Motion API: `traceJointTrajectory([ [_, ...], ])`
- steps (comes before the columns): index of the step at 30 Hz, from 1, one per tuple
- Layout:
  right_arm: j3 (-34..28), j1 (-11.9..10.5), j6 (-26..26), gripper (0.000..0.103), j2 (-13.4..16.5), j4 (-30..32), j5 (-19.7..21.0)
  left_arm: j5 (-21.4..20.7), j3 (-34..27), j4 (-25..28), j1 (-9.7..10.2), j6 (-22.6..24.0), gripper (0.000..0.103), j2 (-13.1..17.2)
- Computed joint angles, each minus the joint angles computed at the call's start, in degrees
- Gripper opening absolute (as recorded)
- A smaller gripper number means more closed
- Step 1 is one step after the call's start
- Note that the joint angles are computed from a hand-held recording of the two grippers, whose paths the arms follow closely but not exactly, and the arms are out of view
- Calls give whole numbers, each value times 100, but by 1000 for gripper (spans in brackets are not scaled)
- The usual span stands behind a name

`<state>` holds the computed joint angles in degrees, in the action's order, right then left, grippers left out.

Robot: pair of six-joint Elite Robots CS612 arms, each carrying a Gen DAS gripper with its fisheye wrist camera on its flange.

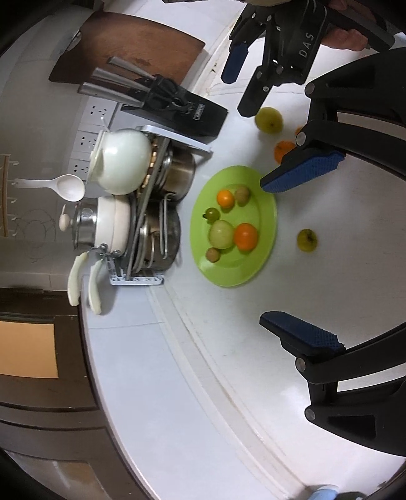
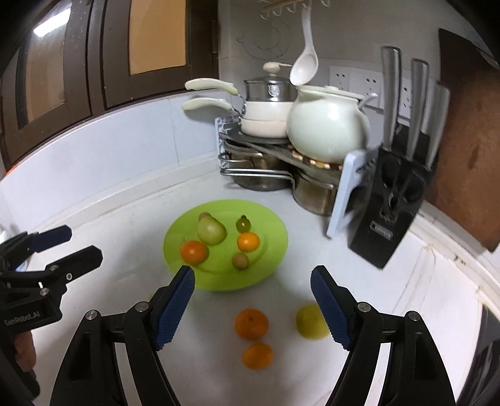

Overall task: Organize fruits
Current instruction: 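Withdraw both open grippers from the plate toward the loose fruits, then close the left gripper on a dark-spotted green tomato while the right gripper grasps an orange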

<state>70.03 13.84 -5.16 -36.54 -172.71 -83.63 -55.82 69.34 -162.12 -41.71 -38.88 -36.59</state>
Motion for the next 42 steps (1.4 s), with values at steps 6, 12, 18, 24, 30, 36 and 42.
traceJointTrajectory([
  [6, 290, 19, 70, 77, -86, 4, -102, -119, 148, -122, -47, 118, 78, 9],
  [12, 427, 33, -11, 77, -87, 308, -169, -409, 147, 60, -43, 223, 78, 84],
  [18, 410, 21, 20, 77, -38, 658, -218, -754, 18, 358, 9, 228, 78, 210],
  [24, 285, 30, 57, 76, 66, 845, -336, -968, -203, 577, 89, 338, 78, 376],
  [30, 73, 12, 162, 66, 199, 1197, -335, -1146, -518, 821, 188, 450, 78, 573],
  [36, -107, -18, 276, 57, 295, 1558, -263, -1213, -873, 979, 260, 605, 75, 785],
  [42, -213, -19, 289, 52, 349, 1686, -271, -1323, -1132, 1194, 321, 619, 61, 928],
])
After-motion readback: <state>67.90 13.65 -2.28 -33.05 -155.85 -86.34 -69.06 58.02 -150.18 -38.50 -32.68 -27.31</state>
